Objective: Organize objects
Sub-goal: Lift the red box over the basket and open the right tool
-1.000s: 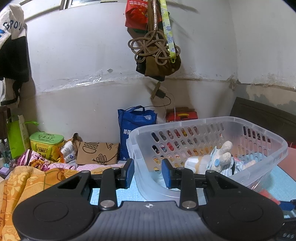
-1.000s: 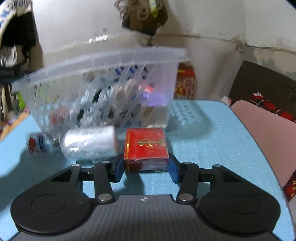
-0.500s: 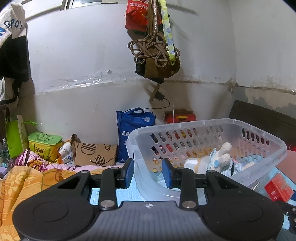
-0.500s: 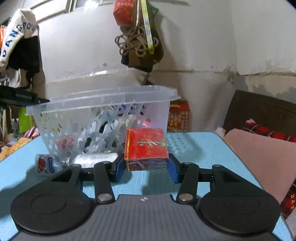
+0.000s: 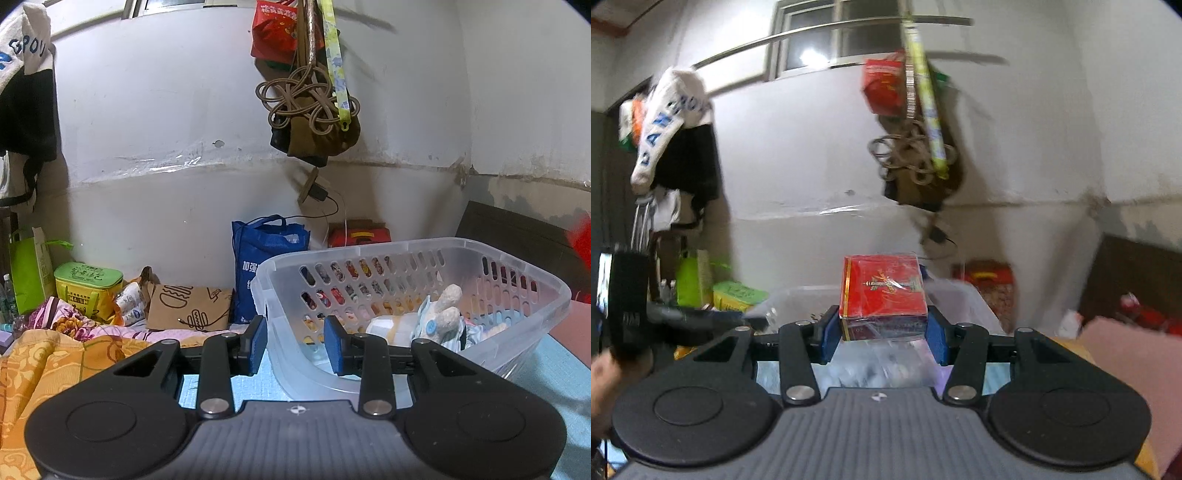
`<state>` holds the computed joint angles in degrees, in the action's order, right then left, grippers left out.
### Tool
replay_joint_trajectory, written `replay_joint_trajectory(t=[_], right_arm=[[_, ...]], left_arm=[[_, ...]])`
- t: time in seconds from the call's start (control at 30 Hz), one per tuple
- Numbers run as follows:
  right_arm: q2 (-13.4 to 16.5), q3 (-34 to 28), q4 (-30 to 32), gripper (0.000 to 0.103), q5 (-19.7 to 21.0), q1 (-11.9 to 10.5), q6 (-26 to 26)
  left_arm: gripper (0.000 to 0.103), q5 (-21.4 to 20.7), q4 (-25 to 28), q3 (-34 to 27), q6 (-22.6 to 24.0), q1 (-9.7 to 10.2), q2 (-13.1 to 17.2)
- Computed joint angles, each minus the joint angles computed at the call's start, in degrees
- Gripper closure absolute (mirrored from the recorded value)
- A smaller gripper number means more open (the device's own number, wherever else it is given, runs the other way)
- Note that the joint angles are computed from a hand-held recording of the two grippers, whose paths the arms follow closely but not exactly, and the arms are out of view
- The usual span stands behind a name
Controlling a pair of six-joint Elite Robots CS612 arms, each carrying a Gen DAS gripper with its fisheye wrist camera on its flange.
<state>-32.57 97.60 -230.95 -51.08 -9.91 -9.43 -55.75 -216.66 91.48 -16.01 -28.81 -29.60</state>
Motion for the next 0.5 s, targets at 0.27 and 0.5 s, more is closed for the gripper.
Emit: replay_joint_trajectory(t=[0.27,0.5], right_arm=[[0.04,-7.16,10.69,0.051,-11.95,4.61,-6.33],[3.22,-9.35,2.84,0.0,-18.59,5.82,-7.82]], left_arm=[[0.065,-0.06,0.59,0.08,-0.07,0.01,-0.22],[0.066,-0.08,0.71,0.11,-0.08,0.02,-0.27]])
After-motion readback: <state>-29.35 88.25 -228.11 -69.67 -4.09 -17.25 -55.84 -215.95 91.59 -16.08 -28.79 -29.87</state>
